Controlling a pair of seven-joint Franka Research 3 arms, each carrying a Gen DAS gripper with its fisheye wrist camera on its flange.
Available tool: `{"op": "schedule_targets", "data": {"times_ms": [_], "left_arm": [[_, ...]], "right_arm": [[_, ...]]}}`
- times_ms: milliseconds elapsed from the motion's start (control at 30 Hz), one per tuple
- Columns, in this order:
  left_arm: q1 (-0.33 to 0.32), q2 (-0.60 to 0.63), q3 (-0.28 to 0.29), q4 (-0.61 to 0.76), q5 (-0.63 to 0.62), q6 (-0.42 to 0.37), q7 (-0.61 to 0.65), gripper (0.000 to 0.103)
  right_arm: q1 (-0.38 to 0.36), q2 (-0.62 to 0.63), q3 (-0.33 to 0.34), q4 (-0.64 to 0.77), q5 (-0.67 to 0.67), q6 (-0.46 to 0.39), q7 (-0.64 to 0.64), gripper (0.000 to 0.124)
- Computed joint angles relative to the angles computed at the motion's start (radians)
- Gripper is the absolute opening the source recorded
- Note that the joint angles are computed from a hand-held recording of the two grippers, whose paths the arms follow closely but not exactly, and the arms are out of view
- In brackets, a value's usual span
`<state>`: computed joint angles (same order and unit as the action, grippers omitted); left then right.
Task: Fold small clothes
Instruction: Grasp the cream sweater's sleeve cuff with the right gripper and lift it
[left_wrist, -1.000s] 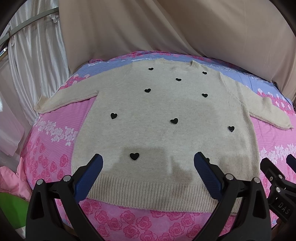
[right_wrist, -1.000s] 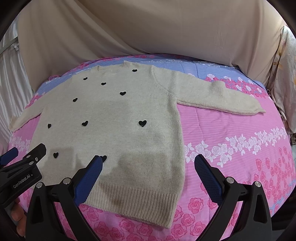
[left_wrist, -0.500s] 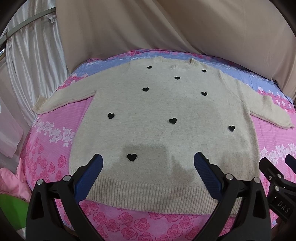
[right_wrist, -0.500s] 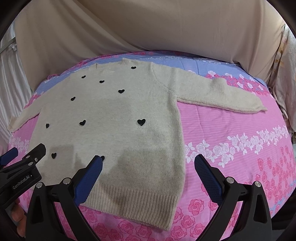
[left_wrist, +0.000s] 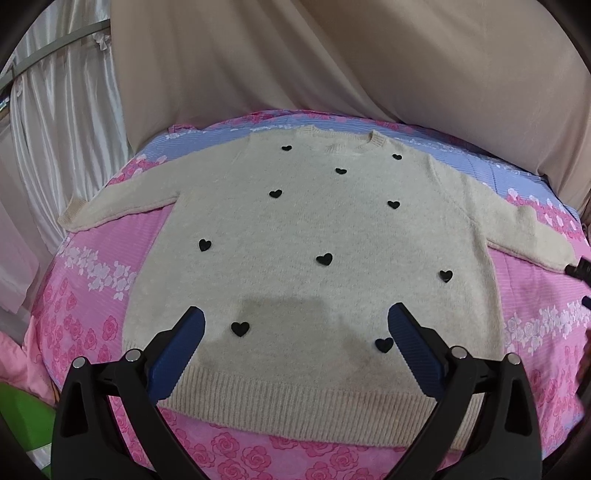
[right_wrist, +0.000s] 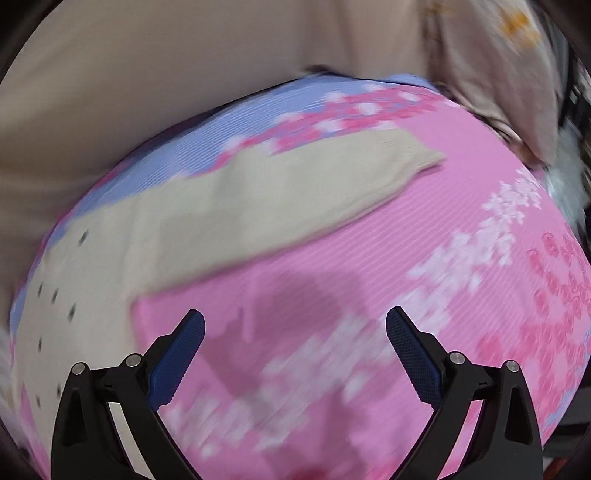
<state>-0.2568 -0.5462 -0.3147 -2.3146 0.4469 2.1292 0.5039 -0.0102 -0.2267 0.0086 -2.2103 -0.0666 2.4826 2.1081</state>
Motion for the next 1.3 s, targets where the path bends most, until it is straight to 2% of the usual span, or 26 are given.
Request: {"op": "schedule_targets", "data": {"times_ms": [100, 233, 300, 367, 400, 433, 467, 500, 567, 700, 800, 1000, 1133, 1300], "left_arm": [[0.007, 0.031, -0.02, 0.034, 0.012, -0.05, -0.014, 0.097], [0.006, 0.046, -0.027, 0.06, 0.018, -0.133, -0.042, 0.097], [0.006, 0.044, -0.029, 0.068, 0.022, -0.177, -0.058, 0.097], [0.004, 0.042, -0.03, 0.074, 0.03, -0.214, -0.072, 0.097], [0.002, 0.04, -0.03, 0.075, 0.032, -0.227, -0.077, 0.097], [0.001, 0.04, -0.029, 0.077, 0.034, -0.241, -0.082, 0.097], [-0.002, 0.04, -0.027, 0.078, 0.033, -0.248, -0.086, 0.097], [-0.005, 0.042, -0.024, 0.078, 0.031, -0.252, -0.087, 0.097], [-0.011, 0.05, -0.017, 0.083, 0.027, -0.252, -0.081, 0.097], [-0.02, 0.056, -0.003, 0.08, 0.037, -0.199, -0.053, 0.097], [-0.02, 0.06, 0.011, 0.076, 0.032, -0.139, -0.03, 0.097], [-0.01, 0.03, 0.049, 0.035, 0.0, 0.029, 0.017, 0.097], [0.006, -0.01, 0.073, -0.01, -0.042, 0.132, 0.036, 0.097], [0.034, -0.08, 0.096, -0.08, -0.086, 0.19, 0.062, 0.097]], "right_arm": [[-0.03, 0.132, -0.074, 0.108, 0.094, 0.015, -0.075, 0.094], [-0.063, 0.318, -0.118, 0.286, 0.245, -0.034, -0.161, 0.079], [-0.07, 0.375, -0.131, 0.335, 0.245, -0.041, -0.137, 0.077], [-0.062, 0.387, -0.137, 0.334, 0.211, 0.016, -0.117, 0.074], [-0.056, 0.397, -0.139, 0.344, 0.188, 0.019, -0.109, 0.066], [-0.054, 0.4, -0.136, 0.344, 0.187, 0.034, -0.12, 0.045], [-0.068, 0.407, -0.124, 0.35, 0.246, 0.041, -0.171, 0.025], [-0.08, 0.404, -0.114, 0.347, 0.312, 0.049, -0.2, 0.011], [-0.09, 0.367, -0.103, 0.307, 0.415, 0.119, -0.249, 0.01], [-0.087, 0.271, -0.092, 0.269, 0.569, 0.204, -0.355, 0.01], [-0.065, 0.198, -0.091, 0.276, 0.692, 0.23, -0.451, 0.008], [0.031, 0.152, -0.064, 0.43, 0.735, 0.175, -0.572, 0.008], [0.114, 0.237, -0.01, 0.62, 0.706, 0.101, -0.599, 0.008], [0.239, 0.426, 0.083, 0.881, 0.611, -0.024, -0.571, 0.008]]}}
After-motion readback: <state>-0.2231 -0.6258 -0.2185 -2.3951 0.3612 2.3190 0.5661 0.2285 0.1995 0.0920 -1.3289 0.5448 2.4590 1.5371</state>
